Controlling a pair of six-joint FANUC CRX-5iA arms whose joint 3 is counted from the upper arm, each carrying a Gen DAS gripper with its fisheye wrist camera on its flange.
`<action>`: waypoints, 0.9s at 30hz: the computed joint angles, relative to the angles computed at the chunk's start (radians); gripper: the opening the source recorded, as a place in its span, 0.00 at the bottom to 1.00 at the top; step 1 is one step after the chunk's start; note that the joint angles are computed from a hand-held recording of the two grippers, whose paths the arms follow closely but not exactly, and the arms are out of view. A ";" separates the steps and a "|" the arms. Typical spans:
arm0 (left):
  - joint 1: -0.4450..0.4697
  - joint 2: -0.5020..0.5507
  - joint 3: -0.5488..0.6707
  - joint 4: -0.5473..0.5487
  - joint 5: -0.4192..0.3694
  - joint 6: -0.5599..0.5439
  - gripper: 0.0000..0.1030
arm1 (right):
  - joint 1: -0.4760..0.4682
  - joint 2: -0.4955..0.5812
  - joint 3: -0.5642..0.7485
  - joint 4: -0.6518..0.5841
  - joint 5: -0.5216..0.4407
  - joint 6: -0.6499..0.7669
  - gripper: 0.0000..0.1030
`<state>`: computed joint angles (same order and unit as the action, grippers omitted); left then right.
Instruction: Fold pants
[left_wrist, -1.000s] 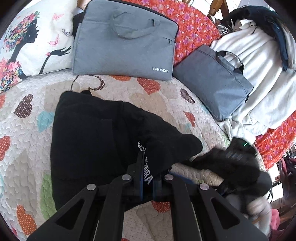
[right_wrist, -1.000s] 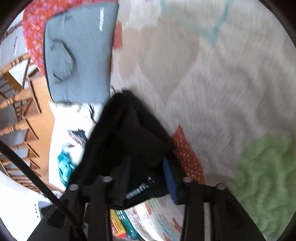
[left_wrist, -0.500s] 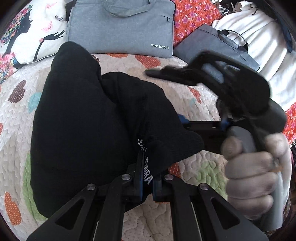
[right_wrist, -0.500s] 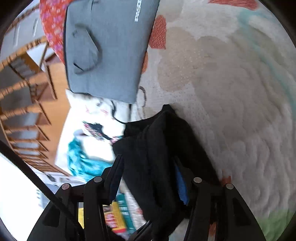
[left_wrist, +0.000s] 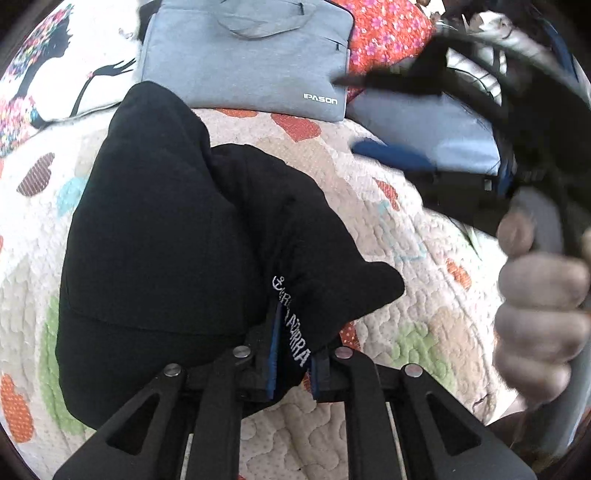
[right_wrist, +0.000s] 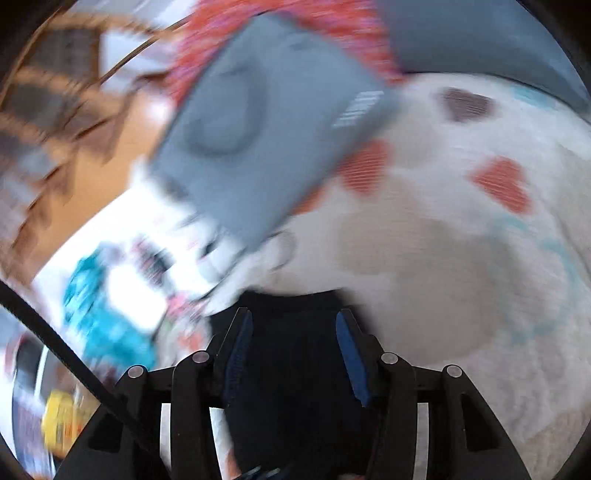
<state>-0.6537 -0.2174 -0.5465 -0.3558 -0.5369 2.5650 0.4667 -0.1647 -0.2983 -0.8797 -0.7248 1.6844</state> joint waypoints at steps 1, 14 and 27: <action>-0.001 -0.003 -0.003 -0.007 0.005 0.009 0.11 | 0.004 0.044 0.060 0.007 -0.069 0.036 0.51; -0.012 -0.034 -0.018 -0.089 -0.033 0.130 0.12 | 0.166 0.601 0.560 0.141 -0.438 -0.154 0.40; 0.118 -0.387 -0.205 0.097 -0.060 0.025 0.13 | 0.047 0.303 0.281 -0.067 -0.293 -0.029 0.50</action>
